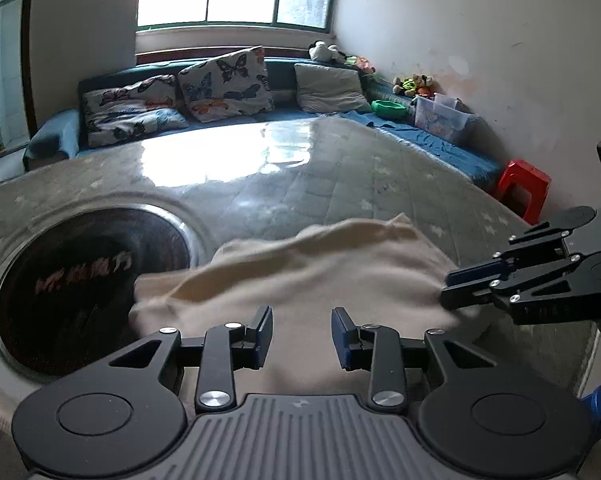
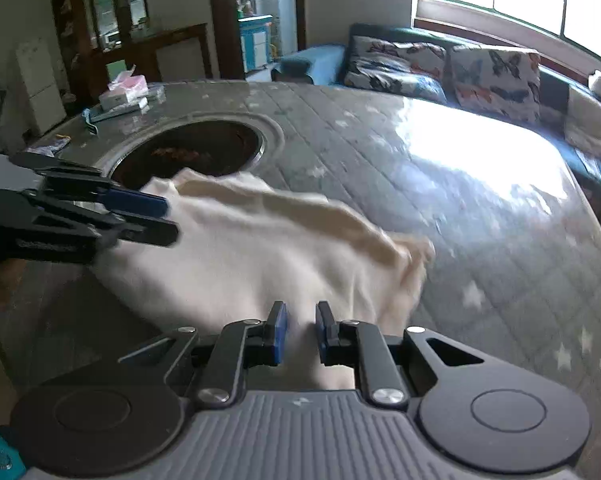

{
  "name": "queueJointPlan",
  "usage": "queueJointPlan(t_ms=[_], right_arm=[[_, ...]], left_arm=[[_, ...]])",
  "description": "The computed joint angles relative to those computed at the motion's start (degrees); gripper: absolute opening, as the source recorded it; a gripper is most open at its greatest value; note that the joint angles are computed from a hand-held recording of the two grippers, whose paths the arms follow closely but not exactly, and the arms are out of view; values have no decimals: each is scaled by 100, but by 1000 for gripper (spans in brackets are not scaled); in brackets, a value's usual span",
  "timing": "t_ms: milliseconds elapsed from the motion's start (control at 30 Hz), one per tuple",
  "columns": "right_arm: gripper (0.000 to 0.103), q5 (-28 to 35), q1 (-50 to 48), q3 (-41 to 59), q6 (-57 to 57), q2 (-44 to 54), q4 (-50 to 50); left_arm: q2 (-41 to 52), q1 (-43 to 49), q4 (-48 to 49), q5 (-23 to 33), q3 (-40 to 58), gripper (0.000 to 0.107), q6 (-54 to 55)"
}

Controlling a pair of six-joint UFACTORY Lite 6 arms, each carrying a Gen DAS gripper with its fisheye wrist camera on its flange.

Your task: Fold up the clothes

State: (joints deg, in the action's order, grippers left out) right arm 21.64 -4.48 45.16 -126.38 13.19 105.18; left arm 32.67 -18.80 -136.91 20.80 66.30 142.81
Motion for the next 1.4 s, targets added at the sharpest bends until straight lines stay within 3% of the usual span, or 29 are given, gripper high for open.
queueJointPlan(t_ms=[100, 300, 533, 700, 867, 1067, 1300, 1400], right_arm=[[14, 212, -205, -168, -348, 36, 295], [14, 73, 80, -338, -705, -387, 518], [15, 300, 289, -361, -1532, 65, 1325], [15, 354, 256, -465, -1104, -214, 908], [15, 263, 419, -478, -1475, -112, 1139], [15, 310, 617, -347, -1082, -301, 753], [15, 160, 1156, -71, -1517, 223, 1159], [15, 372, 880, -8, -791, 119, 521]], left_arm=[[-104, 121, -206, 25, -286, 35, 176], [-337, 411, -468, 318, -795, 35, 301], [-427, 482, -787, 605, -1174, 36, 451], [-642, 428, -1102, 635, -1392, 47, 669], [-698, 229, -1983, 650, -1583, 50, 1563], [-915, -55, -2518, 598, -1577, 59, 2041], [-440, -284, -3236, 443, -1201, 59, 2632], [-446, -279, -3235, 562, -1292, 61, 2749]])
